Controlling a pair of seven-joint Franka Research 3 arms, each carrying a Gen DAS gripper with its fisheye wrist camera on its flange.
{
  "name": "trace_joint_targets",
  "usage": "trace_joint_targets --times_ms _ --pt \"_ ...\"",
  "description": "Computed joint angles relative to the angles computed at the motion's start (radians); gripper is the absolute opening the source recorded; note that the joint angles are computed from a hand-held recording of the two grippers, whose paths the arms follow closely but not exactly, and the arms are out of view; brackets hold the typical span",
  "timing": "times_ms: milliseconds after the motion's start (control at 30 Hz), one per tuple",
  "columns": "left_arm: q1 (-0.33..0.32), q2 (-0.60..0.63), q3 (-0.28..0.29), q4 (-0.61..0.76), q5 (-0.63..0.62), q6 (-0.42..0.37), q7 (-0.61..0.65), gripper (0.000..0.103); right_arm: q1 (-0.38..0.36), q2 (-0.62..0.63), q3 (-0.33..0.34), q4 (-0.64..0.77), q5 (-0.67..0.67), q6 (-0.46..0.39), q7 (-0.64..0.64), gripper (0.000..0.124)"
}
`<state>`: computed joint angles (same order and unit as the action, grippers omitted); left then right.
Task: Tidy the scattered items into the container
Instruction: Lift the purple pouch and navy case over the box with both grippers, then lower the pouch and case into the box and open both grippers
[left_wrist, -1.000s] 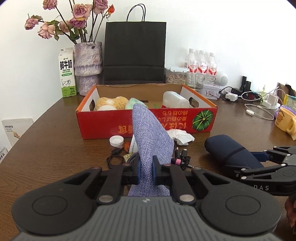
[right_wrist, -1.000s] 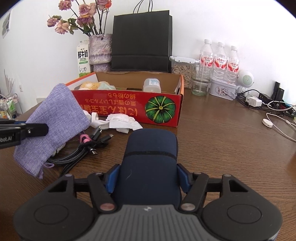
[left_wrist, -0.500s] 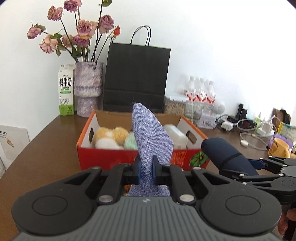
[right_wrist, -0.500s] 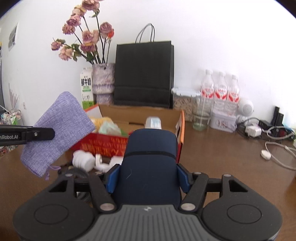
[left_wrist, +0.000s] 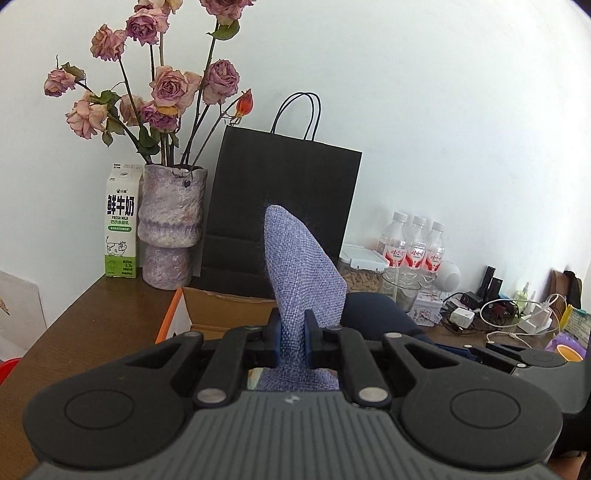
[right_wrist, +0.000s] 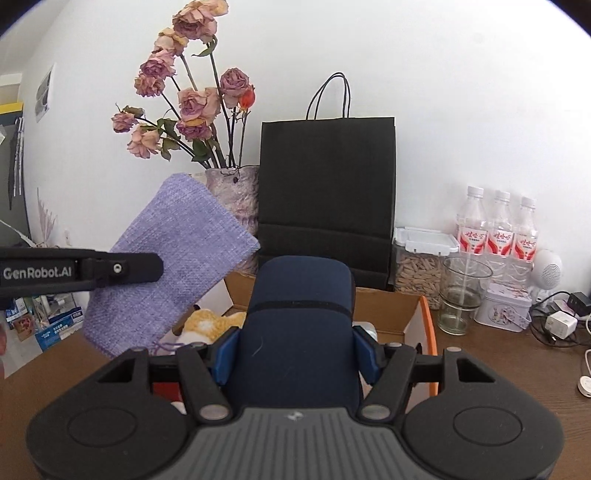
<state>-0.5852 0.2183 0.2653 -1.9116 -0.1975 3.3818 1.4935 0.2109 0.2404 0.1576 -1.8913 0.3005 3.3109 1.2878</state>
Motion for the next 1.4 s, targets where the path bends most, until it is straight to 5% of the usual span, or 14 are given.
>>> trace_joint_targets --times_ms 133,267,567,767,1067,1167,1233,1333,1400 --pt "0.155 0.074 -0.126 0.104 0.082 -0.043 -0.079 0.011 0.054 0.113 -0.05 0.161 -0.004 -0.075 0.016 0.063" --pt "0.283 0.156 -0.236 0.221 0.135 -0.123 -0.126 0.011 0.157 0.221 -0.183 0.307 -0.026 -0.164 0.101 0.063" --pt "0.412 0.322 -0.381 0.443 0.232 -0.315 -0.159 0.011 0.15 0.33 -0.222 0.43 -0.105 -0.295 0.185 0.063" --pt "0.428 0.357 -0.396 0.483 0.315 -0.394 -0.224 0.011 0.197 0.336 -0.322 0.422 -0.183 -0.283 0.299 0.063" --pt "0.426 0.372 -0.393 0.501 0.427 -0.443 -0.298 0.014 0.165 0.34 -0.279 0.423 -0.22 -0.285 0.292 0.064" --pt "0.404 0.359 -0.359 0.48 0.471 -0.408 -0.343 0.025 0.148 0.333 -0.256 0.416 -0.208 -0.278 0.282 0.067" --pt "0.371 0.345 -0.311 0.463 0.52 -0.381 -0.392 0.05 0.138 0.322 -0.241 0.401 -0.196 -0.256 0.275 0.069" --pt "0.286 0.323 -0.192 0.437 0.622 -0.323 -0.513 0.09 0.146 0.297 -0.247 0.372 -0.181 -0.216 0.274 0.088" --pt "0.216 0.313 -0.094 0.427 0.705 -0.289 -0.604 0.102 0.171 0.282 -0.279 0.354 -0.186 -0.193 0.284 0.092"
